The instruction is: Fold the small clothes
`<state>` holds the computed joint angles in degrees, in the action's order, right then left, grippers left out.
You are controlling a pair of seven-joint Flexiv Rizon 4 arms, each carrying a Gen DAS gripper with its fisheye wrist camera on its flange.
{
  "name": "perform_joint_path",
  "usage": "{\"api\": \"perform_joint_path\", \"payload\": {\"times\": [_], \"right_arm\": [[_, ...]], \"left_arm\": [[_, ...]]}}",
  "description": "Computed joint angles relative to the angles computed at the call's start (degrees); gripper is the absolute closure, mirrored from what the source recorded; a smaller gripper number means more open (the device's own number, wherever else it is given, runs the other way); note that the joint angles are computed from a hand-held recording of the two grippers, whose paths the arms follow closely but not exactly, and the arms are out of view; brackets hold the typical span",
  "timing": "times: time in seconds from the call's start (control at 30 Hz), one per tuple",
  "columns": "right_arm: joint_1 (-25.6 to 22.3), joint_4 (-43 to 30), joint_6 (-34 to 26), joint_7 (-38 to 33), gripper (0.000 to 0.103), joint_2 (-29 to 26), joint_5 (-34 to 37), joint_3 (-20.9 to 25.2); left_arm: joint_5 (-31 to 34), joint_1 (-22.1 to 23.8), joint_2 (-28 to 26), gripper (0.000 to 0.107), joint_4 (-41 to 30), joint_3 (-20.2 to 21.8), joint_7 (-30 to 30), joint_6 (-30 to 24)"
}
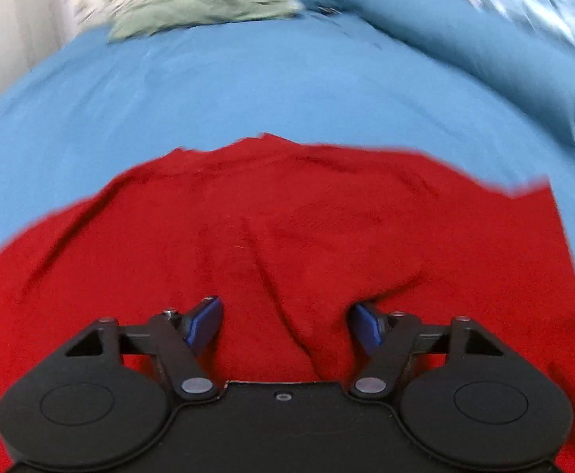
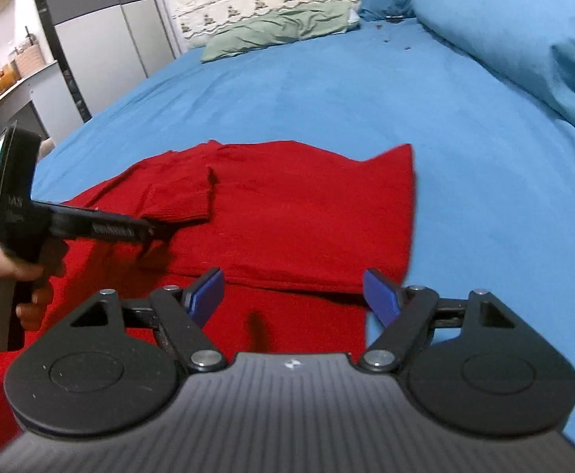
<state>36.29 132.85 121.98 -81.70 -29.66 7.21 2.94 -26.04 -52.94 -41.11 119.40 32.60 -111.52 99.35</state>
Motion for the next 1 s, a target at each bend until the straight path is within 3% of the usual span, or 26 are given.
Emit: {"api": "perform_joint_path", "payload": {"times": [0.07, 0.13, 0.17, 0.23, 0.4, 0.47, 0.5, 0.57, 0.6, 0.63, 0.73, 0.83, 1.0], "right_arm": [[-0.98, 0.07, 0.88, 0.97, 0.010, -0.26, 0.12, 0.77], [-2.89, 0.35, 2.27, 2.86, 0.010, -0.74, -0.19, 2.23], [-3.64, 0.32, 2.90, 3.76, 0.010, -1.12, -0.39, 2.75], [-3.43, 0.30, 3.92, 4.69, 0.010, -1.99, 0.39, 2.53], [-5.94, 0.92, 4.18, 7.88, 0.010, -3.18, -1.40, 3.76], [-4.34, 1.49, 4.37, 6.83, 0.010, -2.95, -0.67, 2.22], [-3.04, 1.56, 4.07, 5.91, 0.009, -2.75, 0.13, 1.13], [0.25, 1.11, 2.92, 3.89, 0.006, -2.63, 2.40, -1.34], [2.44, 0.82, 2.26, 2.63, 0.005, -2.62, 4.06, -2.98], [4.36, 0.53, 1.67, 1.39, 0.005, -2.64, 5.48, -4.47], [9.27, -0.39, -0.05, -2.25, 0.005, -3.06, 8.74, -8.47], [14.18, -1.51, -2.70, -5.13, 0.005, -3.60, 11.33, -12.71], [21.42, -4.08, -5.85, -6.61, 0.005, -5.74, 13.59, -19.08]], "left_arm": [[-1.80, 3.52, 1.36, 0.037, 3.59, -4.10, -3.96, 7.52], [-5.75, 3.39, 1.34, 0.037, 6.48, -5.17, -5.35, 12.57], [-3.82, 5.50, 1.93, 0.037, 7.81, -6.92, -6.97, 14.93], [-0.50, 11.16, 3.16, 0.037, 9.37, -11.87, -7.17, 17.57], [2.86, 17.94, 2.85, 0.028, 10.16, -18.23, -5.10, 23.64], [2.99, 20.47, 2.45, 0.028, 10.24, -20.85, -5.66, 25.69], [1.25, 20.34, 2.31, 0.034, 10.20, -21.47, -5.54, 25.85], [-3.68, 19.29, 2.07, 0.075, 9.43, -21.79, -4.49, 25.51], [-5.11, 19.29, 2.62, 0.104, 9.83, -22.37, -4.14, 25.50], [-5.09, 20.07, 3.14, 0.103, 10.01, -22.95, -4.90, 26.31], [-13.32, 16.15, 5.15, 0.102, 13.67, -21.78, -3.50, 34.46], [-26.77, 10.40, 6.61, 0.102, 17.43, -21.23, -0.38, 41.70], [-30.88, 12.36, 7.86, 0.102, 23.39, -24.80, -1.25, 43.69]]}}
